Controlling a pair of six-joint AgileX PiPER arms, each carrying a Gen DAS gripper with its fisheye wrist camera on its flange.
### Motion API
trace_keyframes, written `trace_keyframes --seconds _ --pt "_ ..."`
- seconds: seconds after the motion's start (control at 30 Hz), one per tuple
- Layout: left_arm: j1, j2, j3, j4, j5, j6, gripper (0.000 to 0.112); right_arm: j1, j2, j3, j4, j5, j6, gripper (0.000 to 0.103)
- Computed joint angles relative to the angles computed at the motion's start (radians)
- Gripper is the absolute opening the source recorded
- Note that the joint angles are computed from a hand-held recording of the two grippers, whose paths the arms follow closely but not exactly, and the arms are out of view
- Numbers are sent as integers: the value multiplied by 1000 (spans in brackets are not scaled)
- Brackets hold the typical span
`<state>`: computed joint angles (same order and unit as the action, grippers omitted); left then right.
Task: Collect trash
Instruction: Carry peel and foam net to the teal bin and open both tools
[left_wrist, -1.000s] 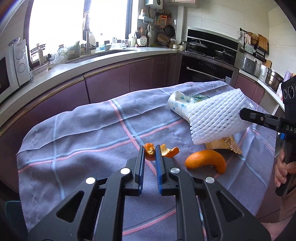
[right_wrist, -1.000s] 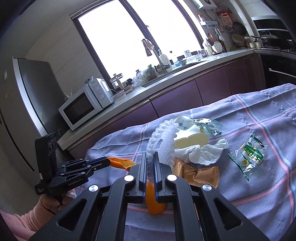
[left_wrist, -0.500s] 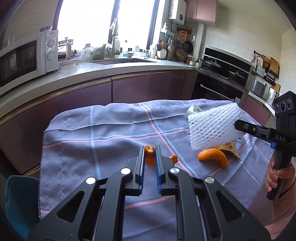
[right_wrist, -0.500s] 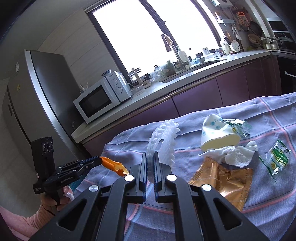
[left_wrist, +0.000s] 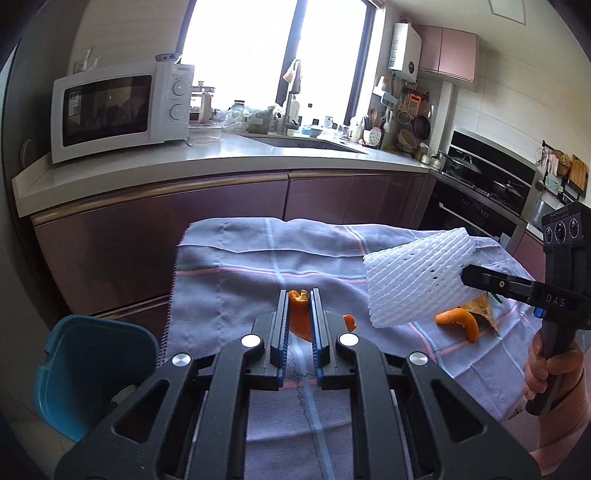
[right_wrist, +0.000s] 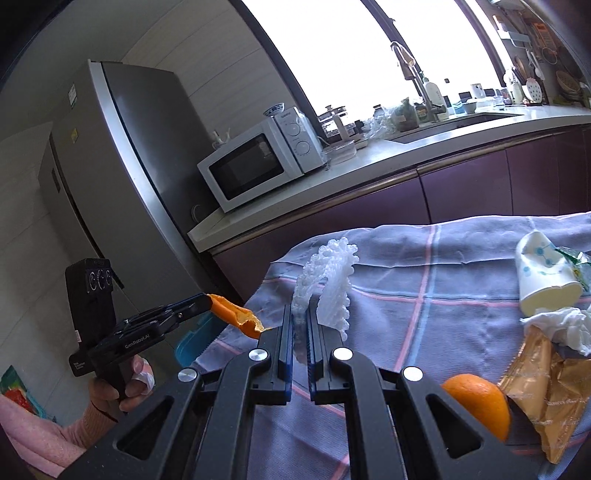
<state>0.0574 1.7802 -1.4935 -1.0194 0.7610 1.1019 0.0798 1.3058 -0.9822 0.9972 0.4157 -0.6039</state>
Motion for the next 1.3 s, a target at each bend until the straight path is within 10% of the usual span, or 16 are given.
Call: trace_keyframes --seconds 0.83,1.3 --pt "347 90 -110 71 -33 -79 11 295 602 -727 -191 214 205 5" --pt "321 271 -227 285 -108 -268 11 340 1093 -1461 -421 555 570 5"
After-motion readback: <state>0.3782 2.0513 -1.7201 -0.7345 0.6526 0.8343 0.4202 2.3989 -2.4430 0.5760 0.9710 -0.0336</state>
